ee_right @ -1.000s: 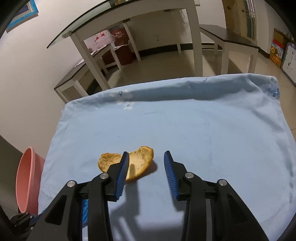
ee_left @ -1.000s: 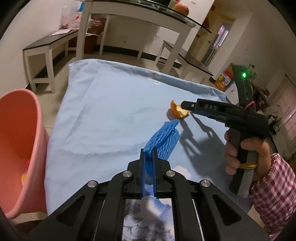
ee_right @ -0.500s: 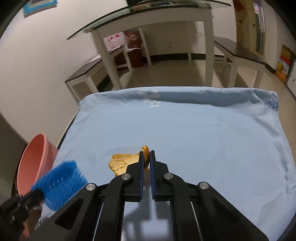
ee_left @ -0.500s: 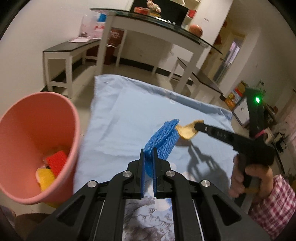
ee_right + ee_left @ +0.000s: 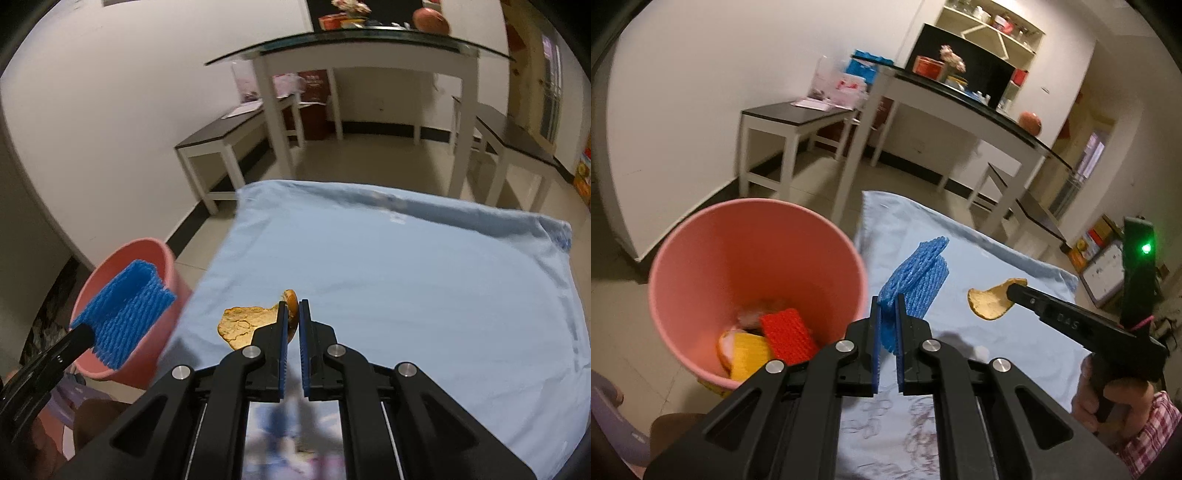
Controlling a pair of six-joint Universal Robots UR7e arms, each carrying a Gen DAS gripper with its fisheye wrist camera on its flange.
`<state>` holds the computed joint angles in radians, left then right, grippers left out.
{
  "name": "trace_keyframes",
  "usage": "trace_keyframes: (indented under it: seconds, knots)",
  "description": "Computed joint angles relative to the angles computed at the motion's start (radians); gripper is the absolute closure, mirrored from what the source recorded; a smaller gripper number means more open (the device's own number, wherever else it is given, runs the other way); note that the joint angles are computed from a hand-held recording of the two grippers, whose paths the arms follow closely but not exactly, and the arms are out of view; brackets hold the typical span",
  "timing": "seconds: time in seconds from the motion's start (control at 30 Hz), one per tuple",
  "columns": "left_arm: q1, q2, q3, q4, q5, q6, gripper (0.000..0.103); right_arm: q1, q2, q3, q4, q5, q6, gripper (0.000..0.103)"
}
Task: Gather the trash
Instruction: 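Carry the blue net and orange peel over the pink bucket with both tools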
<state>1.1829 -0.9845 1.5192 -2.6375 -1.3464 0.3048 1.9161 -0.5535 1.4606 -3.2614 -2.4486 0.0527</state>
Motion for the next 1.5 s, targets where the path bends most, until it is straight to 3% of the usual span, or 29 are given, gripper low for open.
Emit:
trace_keyframes:
  seconds: [0.6,1.1,1.5]
  knots:
    - [0.042,-0.031,-0.021,-0.047,0.071,-0.060,0.097,0.075,0.149,-0.251,0.107,0.022,-0.114,0.098]
    - [0.052,-0.003,-0.050,-0.111,0.159,-0.043,0.097,0.082,0.254,-0.428,0.175,0.056,-0.175,0.098]
    - [0.070,0.037,-0.105,-0.090,0.212,-0.055,0.097,0.075,0.316,-0.528,0.254,0.071,-0.182,0.098]
